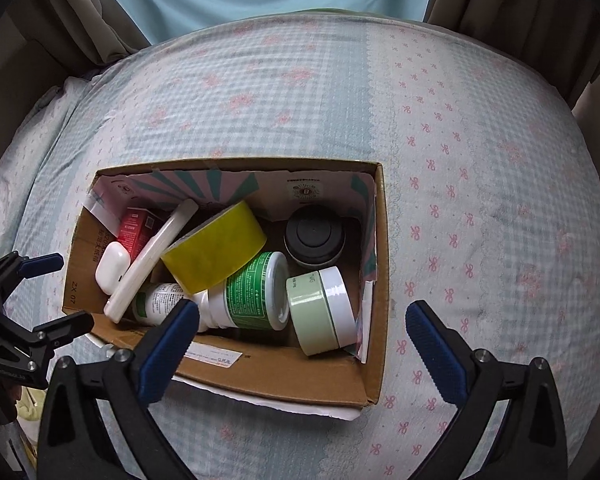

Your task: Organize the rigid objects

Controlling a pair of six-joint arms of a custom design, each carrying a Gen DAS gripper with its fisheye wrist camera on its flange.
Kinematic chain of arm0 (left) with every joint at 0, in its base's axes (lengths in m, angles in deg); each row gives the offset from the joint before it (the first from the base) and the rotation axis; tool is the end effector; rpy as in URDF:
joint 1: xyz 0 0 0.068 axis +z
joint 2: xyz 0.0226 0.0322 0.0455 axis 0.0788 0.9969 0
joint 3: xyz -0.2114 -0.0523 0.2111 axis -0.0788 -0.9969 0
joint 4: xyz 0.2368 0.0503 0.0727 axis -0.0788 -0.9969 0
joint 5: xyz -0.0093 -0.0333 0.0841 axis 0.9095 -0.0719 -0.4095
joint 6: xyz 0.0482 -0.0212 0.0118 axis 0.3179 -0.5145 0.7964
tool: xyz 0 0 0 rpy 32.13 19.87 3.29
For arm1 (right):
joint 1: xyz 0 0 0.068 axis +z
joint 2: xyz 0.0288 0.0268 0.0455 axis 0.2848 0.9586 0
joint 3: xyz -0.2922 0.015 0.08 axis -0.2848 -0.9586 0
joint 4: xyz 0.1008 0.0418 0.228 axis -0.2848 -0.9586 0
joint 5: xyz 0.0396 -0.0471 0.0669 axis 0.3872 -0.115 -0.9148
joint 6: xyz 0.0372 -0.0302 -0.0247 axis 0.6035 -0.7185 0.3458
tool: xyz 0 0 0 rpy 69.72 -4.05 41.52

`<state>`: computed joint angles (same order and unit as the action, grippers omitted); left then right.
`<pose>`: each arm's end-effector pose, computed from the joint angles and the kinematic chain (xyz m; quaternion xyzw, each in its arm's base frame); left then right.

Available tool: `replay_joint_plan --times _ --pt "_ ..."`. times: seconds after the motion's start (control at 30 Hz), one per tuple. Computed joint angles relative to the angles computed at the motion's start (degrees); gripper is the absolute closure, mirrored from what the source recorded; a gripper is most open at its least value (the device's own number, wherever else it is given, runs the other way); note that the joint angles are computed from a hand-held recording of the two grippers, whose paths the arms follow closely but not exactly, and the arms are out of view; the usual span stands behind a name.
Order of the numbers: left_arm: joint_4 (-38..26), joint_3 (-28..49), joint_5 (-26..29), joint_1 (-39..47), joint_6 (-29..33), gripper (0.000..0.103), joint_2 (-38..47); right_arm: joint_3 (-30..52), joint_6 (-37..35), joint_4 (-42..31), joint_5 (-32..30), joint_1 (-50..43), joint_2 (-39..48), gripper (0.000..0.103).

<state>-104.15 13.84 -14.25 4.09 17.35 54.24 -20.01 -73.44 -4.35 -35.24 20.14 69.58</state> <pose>0.3155 -0.0115 0.2031 0.2361 0.9581 -0.1049 0.1235 0.2609 0.0190 0.2218 0.0318 0.9838 0.0526 0.1681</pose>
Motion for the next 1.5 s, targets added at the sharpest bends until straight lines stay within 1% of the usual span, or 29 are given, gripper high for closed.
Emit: replay_joint_plan --times 0.13,0.17,0.27,0.4,0.57,0.67,0.77,0.9,1.03,1.13,1.2,1.27,1.33,1.4,1.43,1.5 --pt "-0.53 0.11 -1.23 -0.81 -0.97 0.000 -2.12 0.07 0.47 -1.44 -0.13 0.07 -1.91 0.000" --pt "-1.67 1.77 -1.61 -1.41 -1.77 0.000 -2.24 0.17 0.48 -1.85 -0.26 -0.02 -2.41 0.000" --pt "-2.78 2.31 -2.31 -1.83 -2.59 0.000 -3.78 0.78 0.62 -3.53 -0.33 -0.27 -3.91 0.000" --pt "-6.43 3.63 -3.05 -1.60 -2.96 0.000 -7.85 1.40 0.44 -6.18 -0.96 -0.84 -6.16 0.000" --pt "-10.09 3.98 -5.30 -3.51 -7.28 0.000 -11.54 2.10 -1.43 -9.83 -1.67 -1.64 -9.31 0.000" --pt "-13.45 6.23 -7.66 -6.30 -10.35 0.000 -15.14 4.41 -3.00 -14.25 -2.34 -2.79 -12.39 0.000" --pt "-19.27 13.17 -9.23 -9.74 -14.34 0.000 -18.06 9.95 -4.67 -20.87 -1.96 -4.99 -15.87 0.000" --pt "-27.58 28.87 -10.93 -14.83 -21.30 0.000 -18.69 23.41 -6.31 -31.45 -1.19 -9.13 -18.70 0.000" --pt "-31.86 43.82 -13.18 -19.79 -27.42 0.000 -18.97 39.83 -7.77 -40.38 0.67 -11.49 -18.88 0.000" --pt "-33.90 51.30 -18.43 -24.32 -29.90 0.000 -19.26 50.75 -8.97 -45.14 1.22 -13.57 -18.18 0.000" --pt "-34.93 54.12 -19.96 -26.34 -30.76 0.000 -19.84 56.38 -9.40 -47.49 1.65 -14.84 -17.75 0.000" --pt "-35.38 54.92 -21.22 -28.09 -31.83 0.000 -21.06 59.49 -10.21 -48.63 1.59 -16.47 -17.82 0.000" --pt "-35.12 54.15 -23.62 -29.94 -32.81 0.000 -22.76 59.94 -11.03 -48.38 2.58 -16.90 -18.72 0.000" --pt "-34.94 52.86 -25.62 -31.12 -33.82 0.000 -24.29 58.73 -12.10 -47.63 3.02 -17.90 -20.15 0.000" --pt "-34.97 52.45 -26.06 -31.41 -34.28 0.000 -24.81 58.34 -12.40 -47.61 2.78 -18.78 -20.58 0.000" --pt "-35.26 52.15 -26.19 -31.62 -35.09 0.000 -25.48 57.59 -13.08 -47.33 0.40 -22.12 -21.36 0.000"
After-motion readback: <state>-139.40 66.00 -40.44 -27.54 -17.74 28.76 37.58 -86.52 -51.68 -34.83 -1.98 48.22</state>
